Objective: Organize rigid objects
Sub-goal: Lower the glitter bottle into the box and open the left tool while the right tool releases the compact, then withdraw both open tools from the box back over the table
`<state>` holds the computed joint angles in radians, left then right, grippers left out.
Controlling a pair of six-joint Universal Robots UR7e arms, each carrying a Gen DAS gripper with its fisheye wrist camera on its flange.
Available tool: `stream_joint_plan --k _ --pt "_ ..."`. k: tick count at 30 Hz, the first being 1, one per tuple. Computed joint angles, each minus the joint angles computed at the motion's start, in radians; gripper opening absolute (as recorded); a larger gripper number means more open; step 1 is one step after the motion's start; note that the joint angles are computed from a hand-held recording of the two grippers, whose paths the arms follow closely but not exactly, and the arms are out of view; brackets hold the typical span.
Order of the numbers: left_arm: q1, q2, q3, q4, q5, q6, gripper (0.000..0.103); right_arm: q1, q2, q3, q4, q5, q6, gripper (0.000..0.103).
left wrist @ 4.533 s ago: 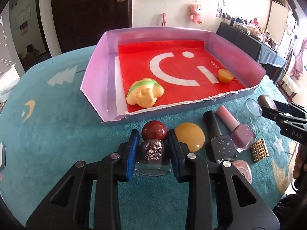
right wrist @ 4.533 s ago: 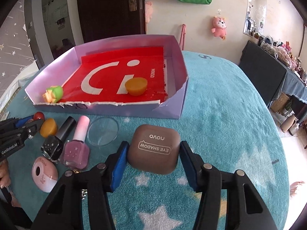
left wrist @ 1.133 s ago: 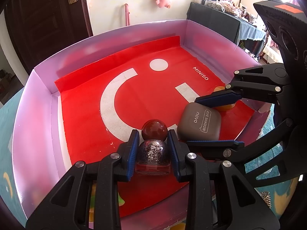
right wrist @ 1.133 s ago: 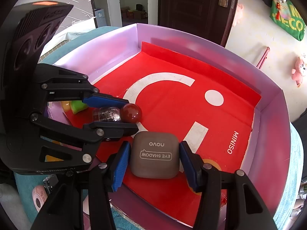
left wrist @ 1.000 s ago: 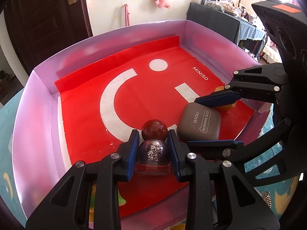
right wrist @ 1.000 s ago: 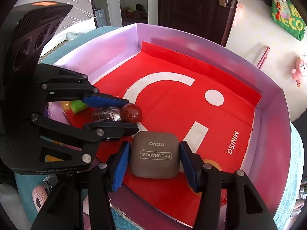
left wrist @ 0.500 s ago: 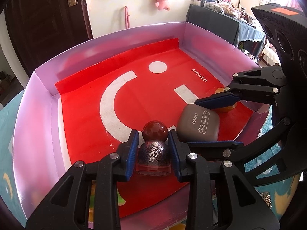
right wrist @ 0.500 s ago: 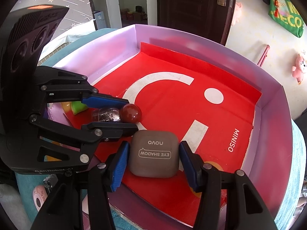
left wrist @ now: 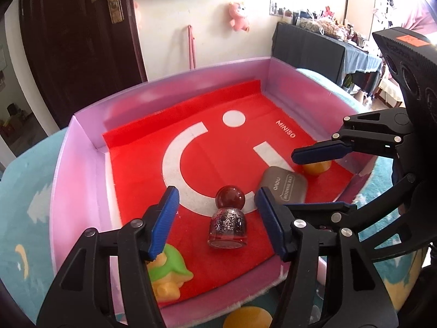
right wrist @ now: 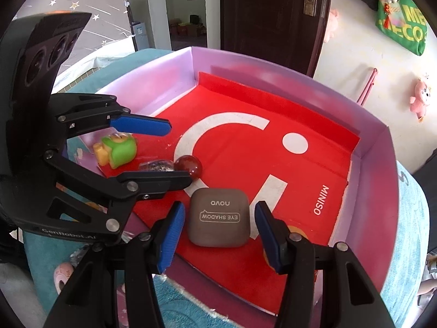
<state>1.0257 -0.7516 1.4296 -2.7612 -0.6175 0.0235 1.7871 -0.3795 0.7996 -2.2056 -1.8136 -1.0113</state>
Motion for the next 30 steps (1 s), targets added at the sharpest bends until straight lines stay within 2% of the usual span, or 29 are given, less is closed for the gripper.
stream_joint_plan --k 3,9,18,22,30 --pt "-0.02 -0.01 0.028 -0.067 0.024 0.028 0.069 0.003 -0.027 0.036 -0.031 0.009 0.004 0.058" --pt "-0.07 -0.042 0.103 -0.186 0.085 0.062 0.072 0.014 -0.119 0.16 -0.138 0.054 0.02 0.066" --pt "-0.17 -0.075 0.246 -0.457 0.186 0.134 0.083 0.026 -0.288 0.399 -0.336 0.137 0.055 0.085" --pt "-0.21 -0.091 0.3 -0.526 0.22 0.129 0.084 0.023 -0.365 0.507 -0.416 0.169 0.093 0.093" --pt "-0.305 -0.094 0.362 -0.688 0.327 0.195 0.086 0.021 -0.481 0.673 -0.54 0.213 0.09 0.096"
